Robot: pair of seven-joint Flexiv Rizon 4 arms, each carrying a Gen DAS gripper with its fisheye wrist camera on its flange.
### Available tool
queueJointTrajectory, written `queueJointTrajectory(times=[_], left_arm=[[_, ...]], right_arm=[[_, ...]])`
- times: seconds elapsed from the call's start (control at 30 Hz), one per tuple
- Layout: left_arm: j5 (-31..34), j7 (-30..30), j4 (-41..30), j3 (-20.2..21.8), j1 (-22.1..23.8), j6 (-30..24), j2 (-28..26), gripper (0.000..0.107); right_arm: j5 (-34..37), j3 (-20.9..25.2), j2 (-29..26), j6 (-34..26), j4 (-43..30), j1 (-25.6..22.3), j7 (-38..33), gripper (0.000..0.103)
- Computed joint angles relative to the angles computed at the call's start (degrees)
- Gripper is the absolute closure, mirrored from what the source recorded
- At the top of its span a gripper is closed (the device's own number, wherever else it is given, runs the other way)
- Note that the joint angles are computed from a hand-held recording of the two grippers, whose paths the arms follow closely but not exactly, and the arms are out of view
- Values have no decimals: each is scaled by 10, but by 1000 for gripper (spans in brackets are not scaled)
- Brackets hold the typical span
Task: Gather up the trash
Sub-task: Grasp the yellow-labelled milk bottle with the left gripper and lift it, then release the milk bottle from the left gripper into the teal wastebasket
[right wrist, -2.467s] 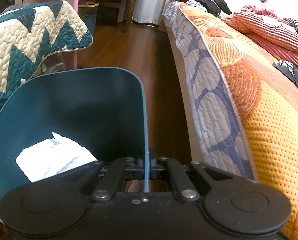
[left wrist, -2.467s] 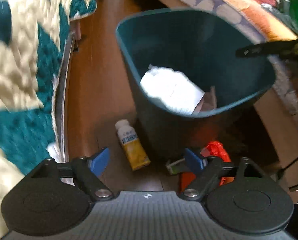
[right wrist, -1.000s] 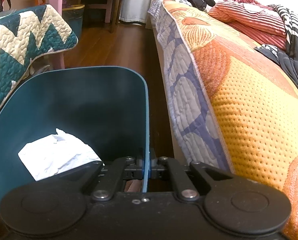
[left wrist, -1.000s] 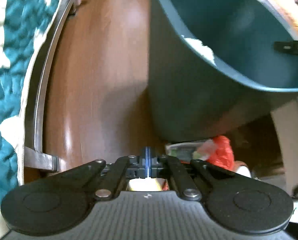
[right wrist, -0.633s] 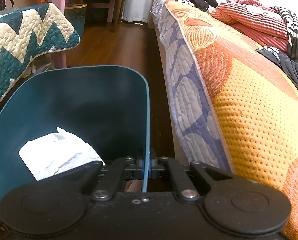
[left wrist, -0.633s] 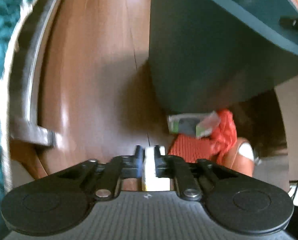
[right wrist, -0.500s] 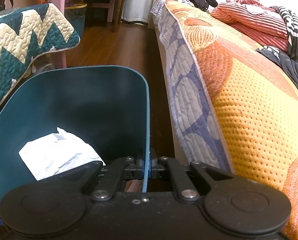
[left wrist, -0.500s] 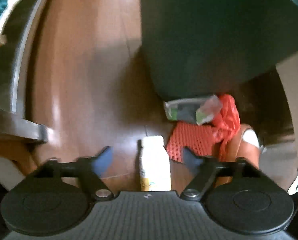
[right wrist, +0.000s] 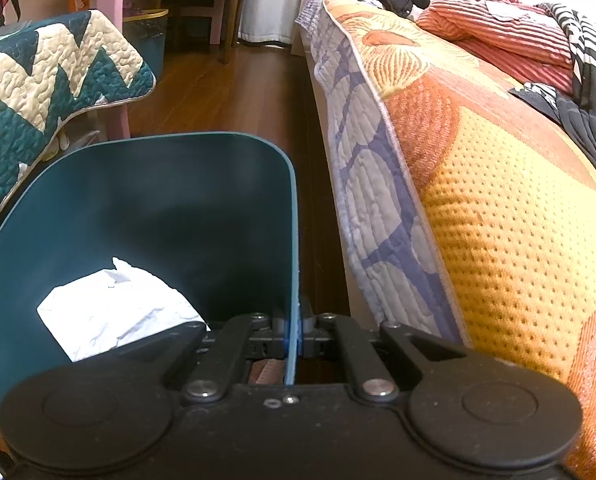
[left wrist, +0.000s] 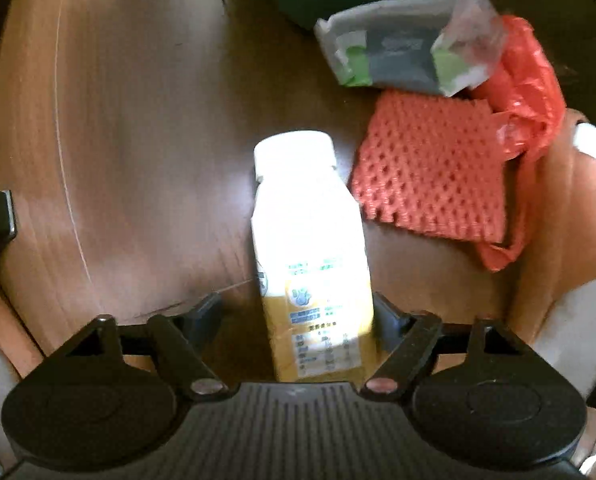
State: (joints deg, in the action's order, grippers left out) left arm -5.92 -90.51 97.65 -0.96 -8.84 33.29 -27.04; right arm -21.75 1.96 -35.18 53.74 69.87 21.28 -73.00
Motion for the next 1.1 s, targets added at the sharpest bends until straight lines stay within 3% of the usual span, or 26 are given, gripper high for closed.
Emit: queueJointTrajectory(times=[0.1, 0.23, 0.47, 0.8, 0.9, 1.1], left_arm=[[13, 8, 4, 2, -3, 14, 4, 56], [13, 4, 23, 5, -1, 35, 26, 57], [-57, 34, 32, -7, 25, 1, 112, 57], [-149, 139, -2, -4, 45, -17, 222, 57], [-179, 145, -20, -1, 51, -19, 231, 57], [-191, 145, -84, -7, 55, 52, 196, 57]], right_arm=[[-2, -3, -1, -1, -1, 2, 4, 99], [-6, -3, 0, 1, 1, 3, 4, 99], [-7, -2, -3, 0, -5, 5, -1, 99], [-17, 2, 4, 23, 9, 11, -30, 99], [-19, 4, 6, 31, 12, 13, -41, 100], [-24, 6, 9, 45, 18, 20, -61, 100]])
